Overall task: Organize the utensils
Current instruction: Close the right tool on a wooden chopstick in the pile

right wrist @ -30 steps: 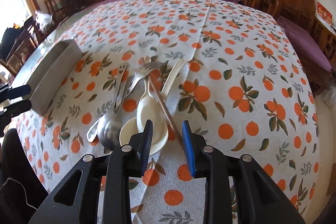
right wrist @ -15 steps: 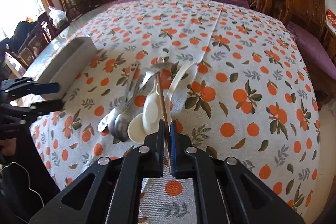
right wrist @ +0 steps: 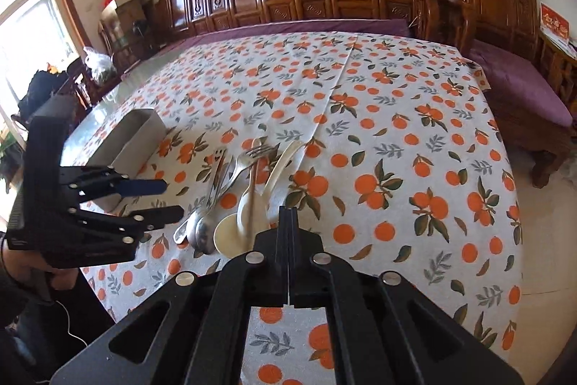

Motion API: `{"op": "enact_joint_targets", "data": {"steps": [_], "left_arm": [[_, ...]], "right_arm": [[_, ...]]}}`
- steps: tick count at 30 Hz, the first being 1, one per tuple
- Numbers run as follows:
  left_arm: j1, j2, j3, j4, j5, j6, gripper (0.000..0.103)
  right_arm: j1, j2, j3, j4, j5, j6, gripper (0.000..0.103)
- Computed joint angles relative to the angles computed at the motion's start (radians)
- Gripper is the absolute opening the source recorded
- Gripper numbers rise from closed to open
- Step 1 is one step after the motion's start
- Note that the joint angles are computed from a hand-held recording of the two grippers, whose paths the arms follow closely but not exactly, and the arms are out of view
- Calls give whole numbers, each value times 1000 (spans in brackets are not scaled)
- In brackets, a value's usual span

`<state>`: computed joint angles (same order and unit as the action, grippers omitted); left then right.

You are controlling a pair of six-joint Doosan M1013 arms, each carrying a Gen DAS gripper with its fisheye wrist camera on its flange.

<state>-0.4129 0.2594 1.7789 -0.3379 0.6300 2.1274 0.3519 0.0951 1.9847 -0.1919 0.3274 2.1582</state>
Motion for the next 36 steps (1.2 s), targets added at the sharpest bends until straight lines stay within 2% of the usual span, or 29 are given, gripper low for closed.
{"op": "enact_joint_targets", "data": {"steps": [4, 6, 7, 8, 10, 11, 15, 18, 19, 21, 22, 25, 31, 36], "left_arm": [[-5, 9, -6, 34, -8, -39, 43], [-2, 9, -7, 46, -11, -51, 43], [-1, 10, -7, 49, -11, -55, 43], [1, 10, -8, 53, -11, -59, 43], [4, 10, -7, 59, -11, -62, 43], [5, 9, -7, 60, -11, -63, 43], [11, 8, -5, 57, -12, -63, 43], [12, 10, -4, 53, -11, -61, 43], [11, 10, -4, 52, -10, -62, 43], [10, 12, -4, 49, -5, -60, 43], [9, 11, -4, 48, -6, -59, 43], [7, 11, -5, 44, -4, -52, 43], [-3, 19, -17, 14, 13, -29, 43], [-17, 34, -33, 4, 32, -24, 35]], "right_arm": [[0, 9, 4, 49, -34, -53, 1], [10, 23, -3, 50, -37, -56, 5], [15, 30, -8, 54, -28, -63, 8], [19, 37, -12, 76, -24, -89, 17], [28, 48, -15, 112, -24, -129, 29], [31, 52, -16, 127, -21, -142, 30], [43, 74, -26, 188, 16, -205, 30], [57, 90, -36, 133, 44, -150, 30], [60, 95, -40, 118, 53, -130, 28], [63, 101, -47, 93, 79, -111, 8], [66, 102, -49, 70, 93, -93, 6], [59, 87, -40, 109, 89, -133, 6], [38, 21, -4, 99, 95, -120, 6], [21, -31, 31, 38, 86, -45, 6]]}}
